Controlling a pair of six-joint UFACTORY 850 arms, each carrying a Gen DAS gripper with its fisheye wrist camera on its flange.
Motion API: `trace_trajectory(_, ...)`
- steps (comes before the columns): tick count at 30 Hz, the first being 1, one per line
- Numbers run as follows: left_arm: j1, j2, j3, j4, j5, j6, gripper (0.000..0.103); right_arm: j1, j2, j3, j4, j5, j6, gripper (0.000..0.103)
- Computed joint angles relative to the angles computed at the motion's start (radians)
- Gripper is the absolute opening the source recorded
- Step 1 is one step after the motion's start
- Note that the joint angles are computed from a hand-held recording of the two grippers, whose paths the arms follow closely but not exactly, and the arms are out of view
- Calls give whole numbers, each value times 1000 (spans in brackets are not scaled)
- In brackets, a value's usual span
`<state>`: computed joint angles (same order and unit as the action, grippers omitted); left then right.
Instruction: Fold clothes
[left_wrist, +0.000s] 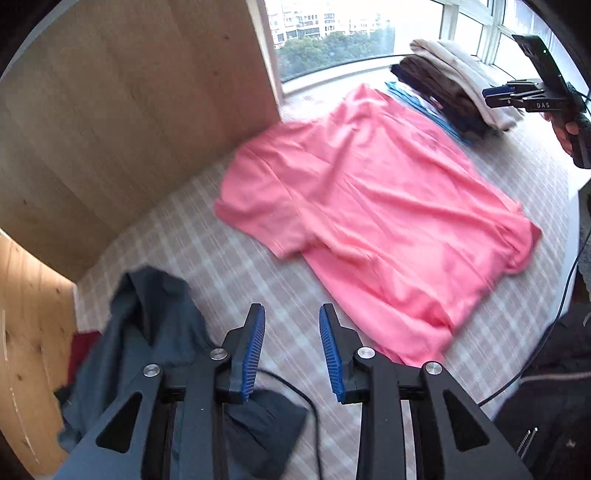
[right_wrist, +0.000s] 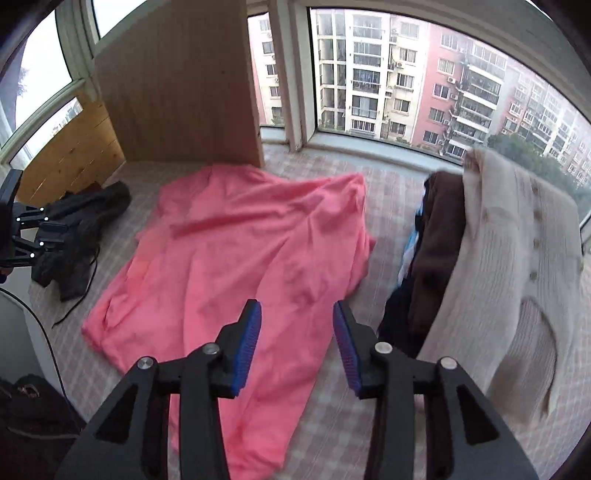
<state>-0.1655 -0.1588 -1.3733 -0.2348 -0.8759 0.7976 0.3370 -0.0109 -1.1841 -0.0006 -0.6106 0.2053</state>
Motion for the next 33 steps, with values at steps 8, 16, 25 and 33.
trace_trajectory(8, -94, 168, 333, -26, 26, 56, 33, 137, 267, 386, -19, 30, 218, 40)
trace_trajectory(16, -154, 101, 320, -1, 101, 11, 33, 195, 198, 379, -131, 55, 225, 40)
trace_trajectory(25, -113, 49, 253, -97, -12, 11, 4, 168, 129, 338, -5, 57, 79, 7)
trace_trajectory(33, 43, 111, 135, -258, -128, 37, 4, 85, 297, 293, 110, 40, 19, 6)
